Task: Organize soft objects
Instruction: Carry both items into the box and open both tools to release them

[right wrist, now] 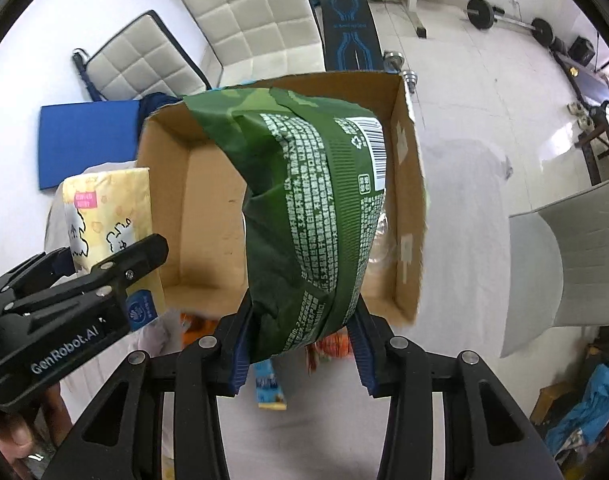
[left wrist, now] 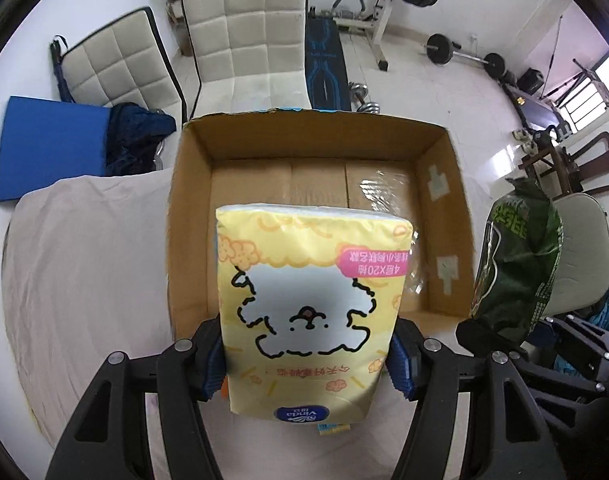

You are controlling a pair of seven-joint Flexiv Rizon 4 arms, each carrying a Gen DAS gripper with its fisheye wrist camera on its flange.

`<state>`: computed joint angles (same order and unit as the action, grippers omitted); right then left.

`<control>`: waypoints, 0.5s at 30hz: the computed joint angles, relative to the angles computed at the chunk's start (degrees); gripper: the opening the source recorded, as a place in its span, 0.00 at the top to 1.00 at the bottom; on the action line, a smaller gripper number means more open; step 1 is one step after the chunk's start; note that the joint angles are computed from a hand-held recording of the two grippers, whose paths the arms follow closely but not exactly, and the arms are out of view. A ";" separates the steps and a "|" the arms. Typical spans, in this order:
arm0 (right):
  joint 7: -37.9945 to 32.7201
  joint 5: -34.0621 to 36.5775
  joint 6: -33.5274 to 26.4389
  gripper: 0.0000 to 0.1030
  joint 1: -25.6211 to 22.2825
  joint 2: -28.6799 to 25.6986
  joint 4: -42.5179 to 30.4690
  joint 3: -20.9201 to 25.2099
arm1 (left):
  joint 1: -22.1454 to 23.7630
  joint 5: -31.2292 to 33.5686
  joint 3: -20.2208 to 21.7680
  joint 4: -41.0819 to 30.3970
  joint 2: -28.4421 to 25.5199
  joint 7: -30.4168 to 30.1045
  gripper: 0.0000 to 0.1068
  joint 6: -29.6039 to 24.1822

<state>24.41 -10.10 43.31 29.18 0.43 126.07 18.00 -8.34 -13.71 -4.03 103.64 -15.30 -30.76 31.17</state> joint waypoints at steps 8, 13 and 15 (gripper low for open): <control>-9.51 6.00 9.42 0.57 -4.81 -5.52 4.24 -3.59 | -4.83 6.66 -1.14 -12.82 -12.50 -11.12 0.42 -5.37; -16.09 8.22 12.26 0.57 -7.16 -10.60 3.74 -5.05 | -7.33 9.57 -1.00 -16.22 -16.57 -14.24 0.42 -5.29; -18.01 9.22 13.08 0.57 -7.78 -12.17 3.77 -5.15 | -8.06 10.17 -1.12 -17.45 -17.95 -14.94 0.42 -5.92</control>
